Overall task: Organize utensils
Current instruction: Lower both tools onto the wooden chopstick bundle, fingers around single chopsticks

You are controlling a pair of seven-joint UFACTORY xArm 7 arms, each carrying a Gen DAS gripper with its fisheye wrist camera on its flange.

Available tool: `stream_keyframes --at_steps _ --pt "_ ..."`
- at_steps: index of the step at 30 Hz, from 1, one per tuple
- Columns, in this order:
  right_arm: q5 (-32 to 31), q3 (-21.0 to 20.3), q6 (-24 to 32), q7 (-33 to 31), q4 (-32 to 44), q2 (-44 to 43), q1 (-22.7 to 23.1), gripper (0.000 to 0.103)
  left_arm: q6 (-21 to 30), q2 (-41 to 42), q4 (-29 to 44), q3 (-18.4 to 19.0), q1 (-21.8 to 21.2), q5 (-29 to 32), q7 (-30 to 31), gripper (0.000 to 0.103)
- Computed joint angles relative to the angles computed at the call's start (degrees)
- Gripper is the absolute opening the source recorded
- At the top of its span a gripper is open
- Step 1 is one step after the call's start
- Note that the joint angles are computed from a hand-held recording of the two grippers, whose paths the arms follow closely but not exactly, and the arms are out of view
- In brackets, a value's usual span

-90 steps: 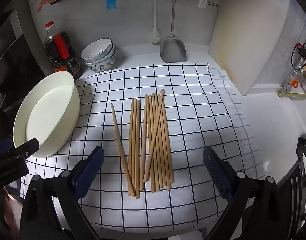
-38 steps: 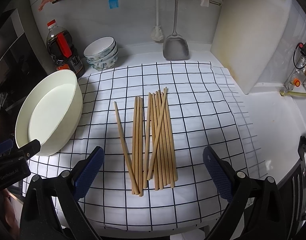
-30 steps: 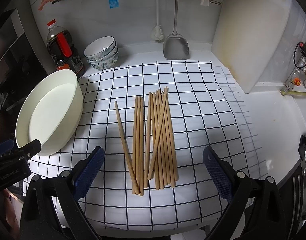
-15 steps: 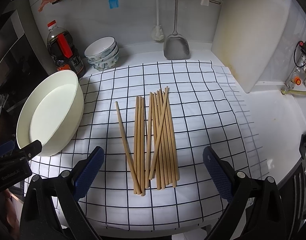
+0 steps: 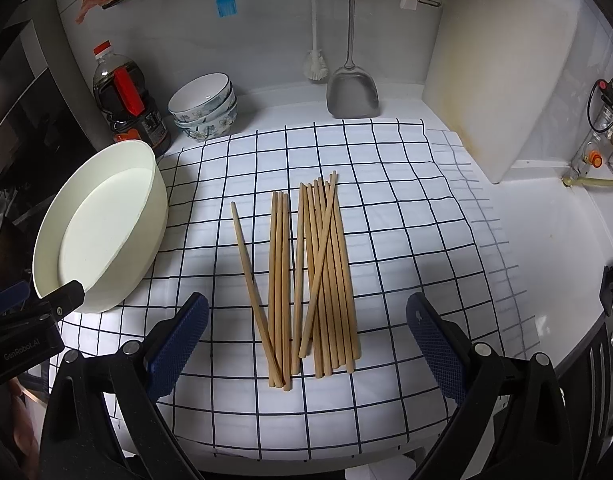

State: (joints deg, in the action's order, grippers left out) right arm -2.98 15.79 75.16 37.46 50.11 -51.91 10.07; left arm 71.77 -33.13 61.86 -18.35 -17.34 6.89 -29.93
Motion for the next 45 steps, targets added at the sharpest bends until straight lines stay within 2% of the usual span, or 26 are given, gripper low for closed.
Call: stream_keyframes --at_steps 11,17,21,27,31,35,37,41,45 --pt "0.3 0.2 1.0 1.5 -0.1 -0.2 -0.1 0.095 -1.0 -0.4 -1.3 0.6 -0.9 -1.2 1.4 0.097" --pt "0.6 0.2 2.3 2.6 -2.8 -3.3 0.4 0.095 -5.7 1.0 -2.9 0.6 -3.9 -3.3 6.8 0.097" --pt "0.3 -0.7 2.4 1.6 -6.3 -7.1 0.8 0.095 -8.2 2.8 -3.6 -0.3 -5.4 -4.4 7.8 0.097" --pt "-1.5 -4.6 1.1 -5.4 -12.4 -12.7 0.9 0.094 -10.7 6.2 -3.8 -3.2 -6.1 -3.6 1.1 0.097" --pt "-0.8 -9.5 -3.9 -12.5 -18.6 -16.7 1.1 0.094 -10.4 8.7 -3.2 -5.9 -6.0 0.4 -6.8 0.097" --pt "1.0 -12.5 -8.7 -18.6 -23.3 -18.6 0.1 0.094 -11.6 9.6 -4.0 -6.8 -6.2 4.8 -13.6 0.097" --pt "2.6 -13.9 -11.7 -21.1 -25.3 -18.7 -0.3 0.094 -11.7 10.4 -4.1 -6.3 -6.7 5.7 -15.1 0.097" --pt "3.9 -12.7 -16.7 -23.0 -27.0 -17.5 -2.1 0.094 -15.1 10.9 -5.7 -4.6 -7.9 5.1 -17.5 0.097" --pt "2.8 -10.8 -19.5 -22.4 -27.5 -14.6 -4.8 0.094 -17.0 12.4 -6.4 -5.4 -7.9 7.9 -20.3 0.097"
